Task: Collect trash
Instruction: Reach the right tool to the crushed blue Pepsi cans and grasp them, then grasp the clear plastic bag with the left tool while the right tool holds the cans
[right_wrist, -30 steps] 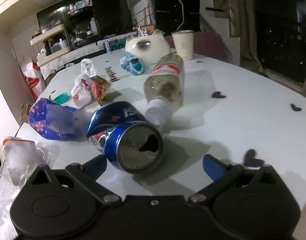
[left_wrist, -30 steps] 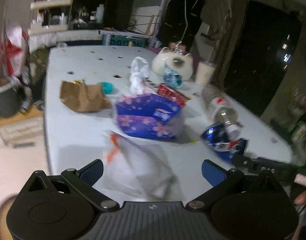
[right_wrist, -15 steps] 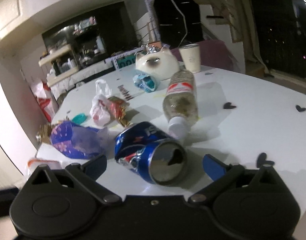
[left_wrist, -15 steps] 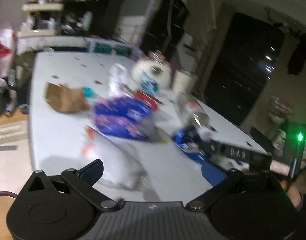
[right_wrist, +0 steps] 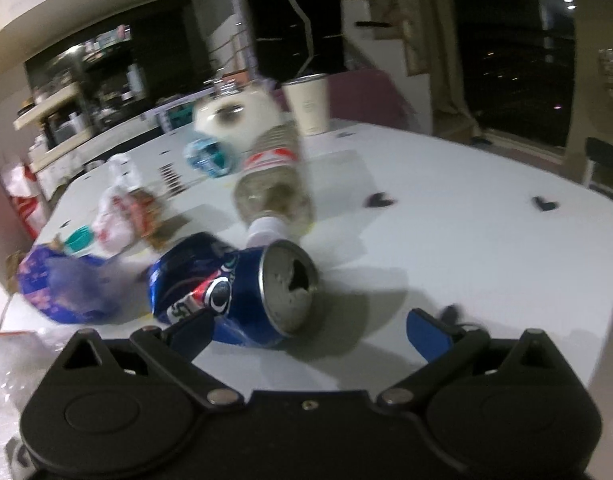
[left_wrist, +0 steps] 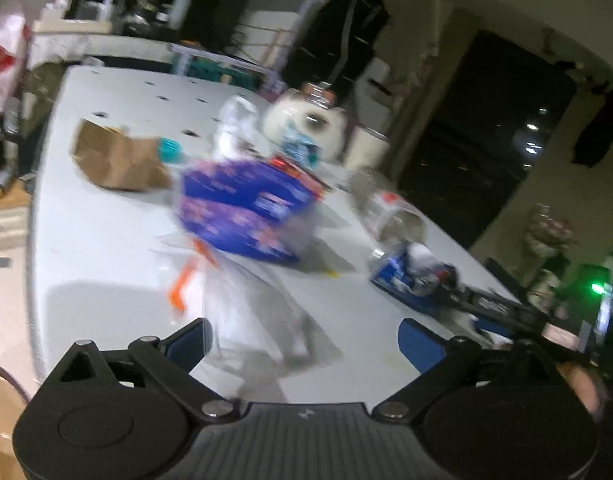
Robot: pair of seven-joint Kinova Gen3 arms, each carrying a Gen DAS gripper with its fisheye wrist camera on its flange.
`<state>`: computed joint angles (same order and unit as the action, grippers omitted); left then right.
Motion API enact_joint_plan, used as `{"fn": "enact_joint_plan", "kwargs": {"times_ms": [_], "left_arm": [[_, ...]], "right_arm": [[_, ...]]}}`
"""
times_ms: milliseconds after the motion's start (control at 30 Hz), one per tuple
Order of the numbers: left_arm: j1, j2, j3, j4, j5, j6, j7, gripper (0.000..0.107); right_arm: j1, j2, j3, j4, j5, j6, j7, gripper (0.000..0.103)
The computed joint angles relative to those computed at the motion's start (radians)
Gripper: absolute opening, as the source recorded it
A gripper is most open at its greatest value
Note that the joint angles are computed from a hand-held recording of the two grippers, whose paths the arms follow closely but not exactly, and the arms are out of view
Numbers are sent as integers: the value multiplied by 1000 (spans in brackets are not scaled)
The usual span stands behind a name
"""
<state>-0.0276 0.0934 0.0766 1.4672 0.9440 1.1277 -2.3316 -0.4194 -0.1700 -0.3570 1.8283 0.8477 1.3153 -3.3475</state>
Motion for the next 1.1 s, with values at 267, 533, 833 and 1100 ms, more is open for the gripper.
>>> {"fn": "enact_joint_plan", "kwargs": {"times_ms": [267,533,833,1100], "left_arm": [[20,-17,7,54,70,14,-43,94],[44,0,8,42,30,-94,203,87],[59,36,34,3,-2,-141,336,78],[104,52,52,-57,-152,-187,533,58]], "right_arm": [[24,-41,-25,24,31,12,-43,103],[48,29,23,-93,2,-28,-144,103],[-25,230,117,-314,-21,162,-119,103],[-111,278,191,-333,-34,209,-66,103]]}}
